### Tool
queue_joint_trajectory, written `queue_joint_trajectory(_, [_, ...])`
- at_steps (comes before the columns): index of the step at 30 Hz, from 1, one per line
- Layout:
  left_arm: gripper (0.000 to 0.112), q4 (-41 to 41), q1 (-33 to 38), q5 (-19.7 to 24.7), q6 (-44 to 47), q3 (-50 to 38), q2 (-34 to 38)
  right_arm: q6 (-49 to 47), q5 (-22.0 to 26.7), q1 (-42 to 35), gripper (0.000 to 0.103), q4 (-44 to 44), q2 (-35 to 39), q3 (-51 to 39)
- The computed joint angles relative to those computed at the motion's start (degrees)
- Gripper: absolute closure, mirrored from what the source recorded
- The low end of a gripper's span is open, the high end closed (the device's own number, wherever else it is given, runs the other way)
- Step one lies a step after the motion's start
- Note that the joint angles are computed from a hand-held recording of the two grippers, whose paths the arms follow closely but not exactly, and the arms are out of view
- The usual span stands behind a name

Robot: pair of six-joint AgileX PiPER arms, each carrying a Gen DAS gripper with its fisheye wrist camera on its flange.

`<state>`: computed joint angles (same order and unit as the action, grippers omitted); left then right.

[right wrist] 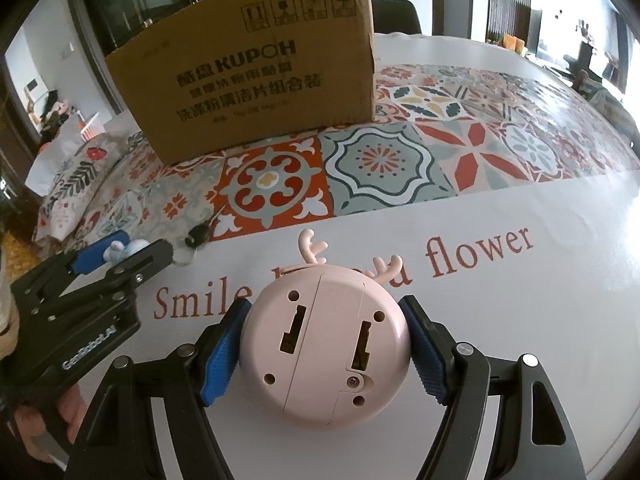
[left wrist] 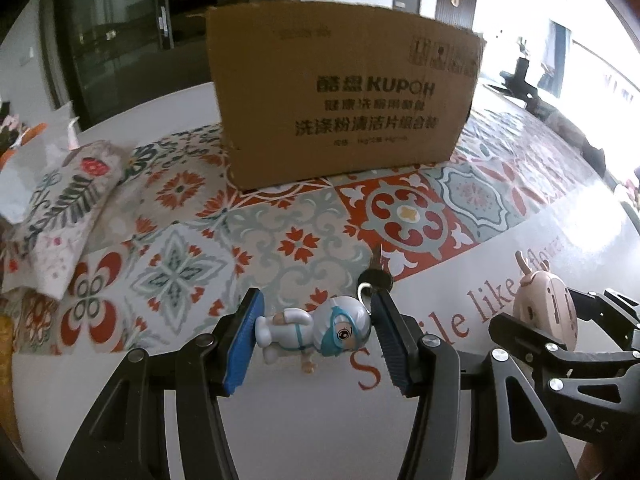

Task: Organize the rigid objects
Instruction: 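Grasp the white figurine keychain with left tool while right tool grasps pink deer device, then lift both held items and carry them over the cardboard box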

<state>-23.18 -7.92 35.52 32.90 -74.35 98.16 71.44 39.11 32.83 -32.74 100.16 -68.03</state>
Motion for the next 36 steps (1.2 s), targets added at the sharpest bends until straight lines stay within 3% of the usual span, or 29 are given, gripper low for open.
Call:
queue_joint_trajectory(23, [0.058, 8.96, -1.20, 2.15, -18.39, 3.22, -11.25, -1.72, -1.53, 2.63, 0.028, -8.57, -8.18, 1.76])
queue_joint_trajectory(36, [0.058, 14.37, -2.63, 6.73, -26.45, -0.82, -15.05, -6.21, -3.81, 1.90, 0.028, -8.28, -12.18, 0.75])
